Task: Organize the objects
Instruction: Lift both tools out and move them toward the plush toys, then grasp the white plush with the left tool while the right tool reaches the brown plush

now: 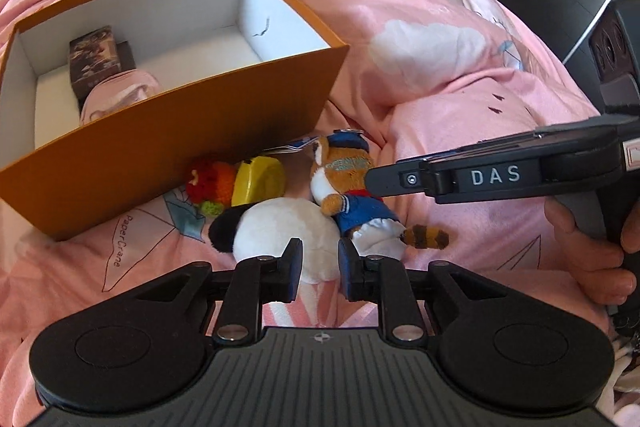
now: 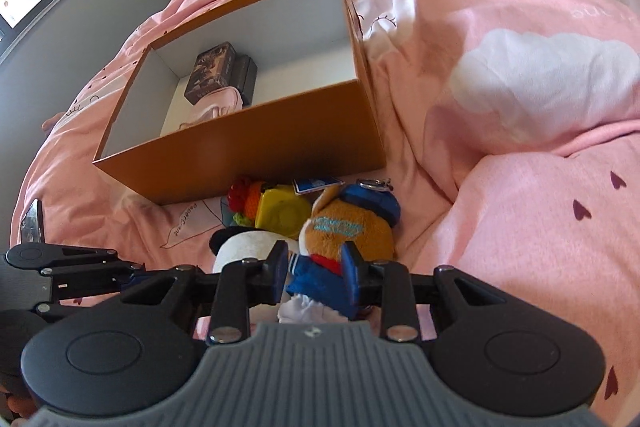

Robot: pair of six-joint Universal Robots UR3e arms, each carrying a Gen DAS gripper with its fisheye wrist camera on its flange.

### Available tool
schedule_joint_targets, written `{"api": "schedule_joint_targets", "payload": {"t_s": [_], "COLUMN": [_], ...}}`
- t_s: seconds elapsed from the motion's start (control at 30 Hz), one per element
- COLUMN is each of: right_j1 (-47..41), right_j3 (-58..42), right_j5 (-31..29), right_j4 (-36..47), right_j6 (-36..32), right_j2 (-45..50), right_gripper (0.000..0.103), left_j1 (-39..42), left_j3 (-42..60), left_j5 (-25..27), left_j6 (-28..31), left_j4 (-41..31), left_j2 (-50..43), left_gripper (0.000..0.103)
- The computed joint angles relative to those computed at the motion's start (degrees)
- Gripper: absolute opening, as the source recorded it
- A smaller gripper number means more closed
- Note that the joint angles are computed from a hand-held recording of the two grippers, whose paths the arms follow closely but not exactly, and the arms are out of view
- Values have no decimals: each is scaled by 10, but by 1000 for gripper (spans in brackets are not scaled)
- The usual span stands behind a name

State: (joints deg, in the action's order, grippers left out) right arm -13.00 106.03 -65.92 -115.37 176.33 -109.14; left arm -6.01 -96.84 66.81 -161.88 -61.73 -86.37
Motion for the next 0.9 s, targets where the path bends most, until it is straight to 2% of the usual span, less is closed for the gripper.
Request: {"api": "schedule_joint_targets", "payload": {"t_s": [0.1, 0.33, 0.37, 0.4, 0.5, 0.6, 0.67, 0.7, 0.77, 0.8, 0.9], "right_j1": [-3, 9, 12, 15, 18, 28, 43, 56, 72, 77, 89], "right_j3": [-1, -8, -8, -8, -8, -24, -39, -49, -59, -63, -79], "right_j5": [2, 1, 0, 0, 14, 30, 24, 14, 3, 3, 0], "right_j4": [9, 15, 14, 11, 4, 19, 28, 34, 41, 47, 65], "right_j6": [-1, -7, -7, -10, -29, -46, -53, -57, -63, -70, -82], "right_j2": [3, 17, 18, 17, 12, 27, 44, 57, 74, 83, 108], "right_gripper": [32, 33, 33, 33, 33, 33, 31, 31, 30, 30, 27], "left_j1": [-25, -73, -83, -88, -53, -41, -43, -49, -67, -60, -18], "left_j3": [-4, 9, 7, 3, -17, -27, -33, -35, -30, -32, -53], "left_j5": [23, 119, 149, 172, 139, 141, 161, 180, 235, 234, 176], "left_j6": [8, -13, -19, -21, -19, -20, -24, -28, -35, -34, -29], "left_j4": [26, 51, 62, 71, 61, 63, 73, 83, 91, 85, 74], "left_j2": [-14, -41, -42, -43, -23, -13, -12, -14, -29, -31, -4], "left_gripper": [25, 25, 26, 33, 32, 31, 29, 24, 18, 18, 17]}}
